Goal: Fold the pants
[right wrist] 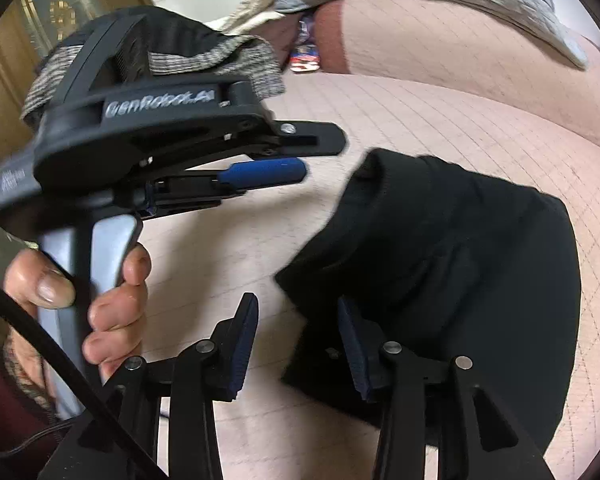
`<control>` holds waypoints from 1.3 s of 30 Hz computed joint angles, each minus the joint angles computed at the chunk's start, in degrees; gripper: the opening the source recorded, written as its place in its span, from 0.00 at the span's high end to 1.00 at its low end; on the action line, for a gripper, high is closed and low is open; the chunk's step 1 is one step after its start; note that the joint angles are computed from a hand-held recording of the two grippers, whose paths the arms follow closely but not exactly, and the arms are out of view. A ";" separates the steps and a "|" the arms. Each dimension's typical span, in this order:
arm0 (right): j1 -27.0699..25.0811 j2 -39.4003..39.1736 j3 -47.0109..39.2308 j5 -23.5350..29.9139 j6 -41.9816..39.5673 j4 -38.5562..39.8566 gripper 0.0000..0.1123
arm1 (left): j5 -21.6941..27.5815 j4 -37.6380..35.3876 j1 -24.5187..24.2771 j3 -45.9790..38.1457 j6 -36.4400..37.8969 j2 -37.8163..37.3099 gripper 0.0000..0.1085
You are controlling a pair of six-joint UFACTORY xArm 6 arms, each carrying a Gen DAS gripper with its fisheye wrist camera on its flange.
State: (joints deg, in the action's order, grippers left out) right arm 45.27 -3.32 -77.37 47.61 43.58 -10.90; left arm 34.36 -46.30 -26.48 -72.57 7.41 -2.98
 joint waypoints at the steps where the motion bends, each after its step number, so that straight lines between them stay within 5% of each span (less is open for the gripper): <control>1: 0.10 -0.44 -0.37 0.31 -0.78 0.59 0.60 | -0.81 -0.04 0.08 1.34 -0.12 -1.32 0.59; 7: -0.96 -2.77 -4.38 7.77 3.81 -6.50 0.63 | -6.22 2.01 -1.48 9.82 0.61 -8.48 0.57; 11: -3.82 -0.56 -8.61 10.40 3.94 -3.23 0.69 | -5.43 0.24 -3.46 10.93 4.92 -7.75 0.57; 16: -4.72 11.91 -23.43 21.27 0.25 -2.53 0.62 | -3.94 2.73 -4.87 9.94 6.13 -4.56 0.57; 18: -5.67 16.19 -28.26 25.11 -1.92 0.63 0.76 | -2.04 4.15 -4.62 9.28 4.26 -3.33 0.58; 24: -10.05 22.87 -31.82 21.15 -1.86 13.19 0.78 | 3.94 -5.62 -0.94 8.14 6.01 -1.72 0.59; 28: -11.28 26.12 -32.55 19.53 0.00 18.89 0.78 | 6.37 -5.29 -0.09 7.58 5.50 -2.01 0.59; 33: -10.16 25.34 -32.68 17.27 0.80 16.97 0.78 | 6.61 -2.15 0.00 7.92 5.47 -4.06 0.59; 36: -9.67 17.77 -25.57 10.52 3.61 13.22 0.65 | 5.42 0.00 0.30 8.87 4.62 -5.66 0.59; 39: -8.96 10.36 -19.70 10.70 8.61 5.02 0.59 | 3.68 4.15 0.71 9.41 0.77 -6.37 0.59</control>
